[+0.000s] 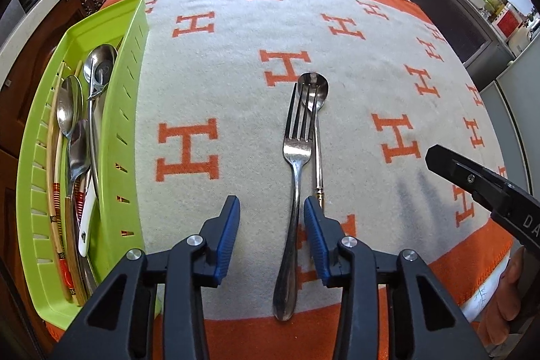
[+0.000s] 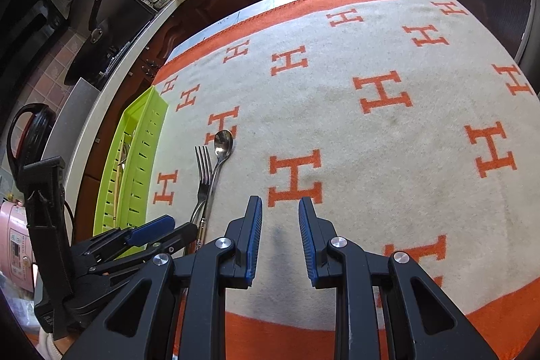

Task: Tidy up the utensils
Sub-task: 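Grasp the steel fork by its handle with the left tool, then drop the fork into the green tray with the left tool while the right tool grasps the small steel spoon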

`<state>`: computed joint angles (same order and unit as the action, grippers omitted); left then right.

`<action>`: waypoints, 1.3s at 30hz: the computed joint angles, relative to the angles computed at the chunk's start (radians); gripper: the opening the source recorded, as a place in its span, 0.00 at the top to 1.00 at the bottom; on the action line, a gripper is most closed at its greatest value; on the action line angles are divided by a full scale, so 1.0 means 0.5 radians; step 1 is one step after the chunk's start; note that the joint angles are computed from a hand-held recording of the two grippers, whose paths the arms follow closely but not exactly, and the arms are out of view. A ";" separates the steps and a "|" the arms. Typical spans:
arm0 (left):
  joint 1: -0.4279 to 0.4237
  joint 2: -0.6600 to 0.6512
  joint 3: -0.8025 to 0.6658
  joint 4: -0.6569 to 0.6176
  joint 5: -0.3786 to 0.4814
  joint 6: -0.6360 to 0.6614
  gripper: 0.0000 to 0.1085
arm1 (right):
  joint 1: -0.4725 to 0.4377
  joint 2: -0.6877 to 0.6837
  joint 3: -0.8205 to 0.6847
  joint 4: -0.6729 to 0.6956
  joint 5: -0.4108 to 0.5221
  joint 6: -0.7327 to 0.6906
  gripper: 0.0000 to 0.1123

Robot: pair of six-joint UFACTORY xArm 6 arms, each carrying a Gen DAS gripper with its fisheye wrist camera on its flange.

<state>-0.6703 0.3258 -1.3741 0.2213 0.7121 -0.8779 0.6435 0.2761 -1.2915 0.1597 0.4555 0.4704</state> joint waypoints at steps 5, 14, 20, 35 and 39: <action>-0.018 0.041 -0.052 0.113 0.036 -0.029 0.65 | -0.004 0.012 0.002 0.053 -0.017 -0.046 0.80; -0.052 0.058 -0.045 0.333 0.007 -0.126 0.63 | -0.007 0.012 0.019 0.120 -0.034 -0.103 0.80; -0.048 0.002 0.116 0.694 -0.239 -0.406 0.75 | 0.003 0.019 0.016 0.149 -0.030 -0.144 0.80; -0.003 -0.196 0.360 0.832 -0.512 -0.664 0.98 | 0.056 0.032 -0.019 0.060 0.005 -0.139 0.80; -0.006 -0.356 0.410 0.943 -0.460 -0.746 0.98 | 0.089 0.085 -0.096 0.044 0.049 -0.181 0.80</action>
<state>-0.6731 0.1478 -1.1692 0.6931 0.4822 -1.2510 0.6879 0.3184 -1.3397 0.1818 0.4801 0.3799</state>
